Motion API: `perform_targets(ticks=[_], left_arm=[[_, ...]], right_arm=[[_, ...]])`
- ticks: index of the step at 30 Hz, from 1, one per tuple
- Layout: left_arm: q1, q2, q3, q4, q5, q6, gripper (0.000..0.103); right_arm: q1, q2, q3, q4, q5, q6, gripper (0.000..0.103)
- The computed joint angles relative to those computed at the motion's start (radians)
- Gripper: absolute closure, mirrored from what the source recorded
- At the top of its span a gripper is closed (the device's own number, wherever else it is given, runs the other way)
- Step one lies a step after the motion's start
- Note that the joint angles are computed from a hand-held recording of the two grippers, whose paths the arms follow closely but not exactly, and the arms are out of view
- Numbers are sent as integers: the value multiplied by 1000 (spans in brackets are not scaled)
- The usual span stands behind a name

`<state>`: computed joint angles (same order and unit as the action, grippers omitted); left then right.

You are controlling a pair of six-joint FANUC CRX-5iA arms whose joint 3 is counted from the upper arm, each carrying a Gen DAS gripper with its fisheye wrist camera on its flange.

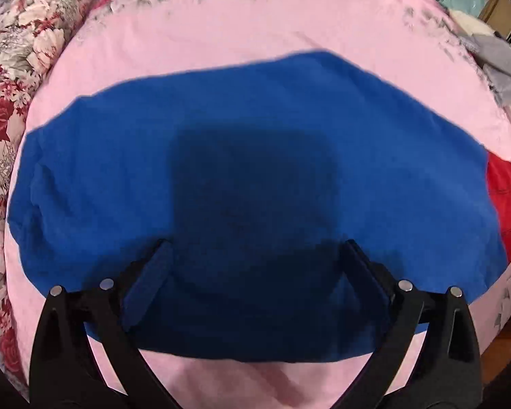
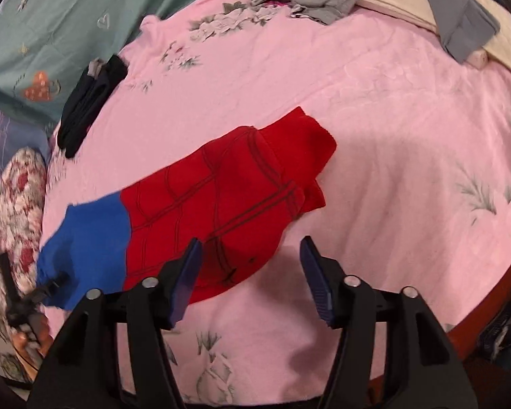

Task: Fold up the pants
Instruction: 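Grasp the red cuffs with the right tool and lift them toward the blue waist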

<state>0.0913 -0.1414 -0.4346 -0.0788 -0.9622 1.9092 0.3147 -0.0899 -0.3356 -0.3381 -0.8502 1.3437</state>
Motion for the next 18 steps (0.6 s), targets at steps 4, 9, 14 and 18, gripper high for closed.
perform_targets(ticks=[4, 9, 14, 18], left_arm=[[64, -42, -50, 50, 22, -41, 3], [147, -84, -114, 165, 47, -164, 3], [221, -145, -178, 301, 56, -274, 3], [275, -244, -234, 382, 47, -317, 3]], right_arm=[[26, 25, -19, 54, 111, -86, 37], [33, 64, 1, 94, 134, -174, 76], [95, -13, 28, 116, 126, -144, 80], [186, -38, 99, 76, 91, -48, 78]])
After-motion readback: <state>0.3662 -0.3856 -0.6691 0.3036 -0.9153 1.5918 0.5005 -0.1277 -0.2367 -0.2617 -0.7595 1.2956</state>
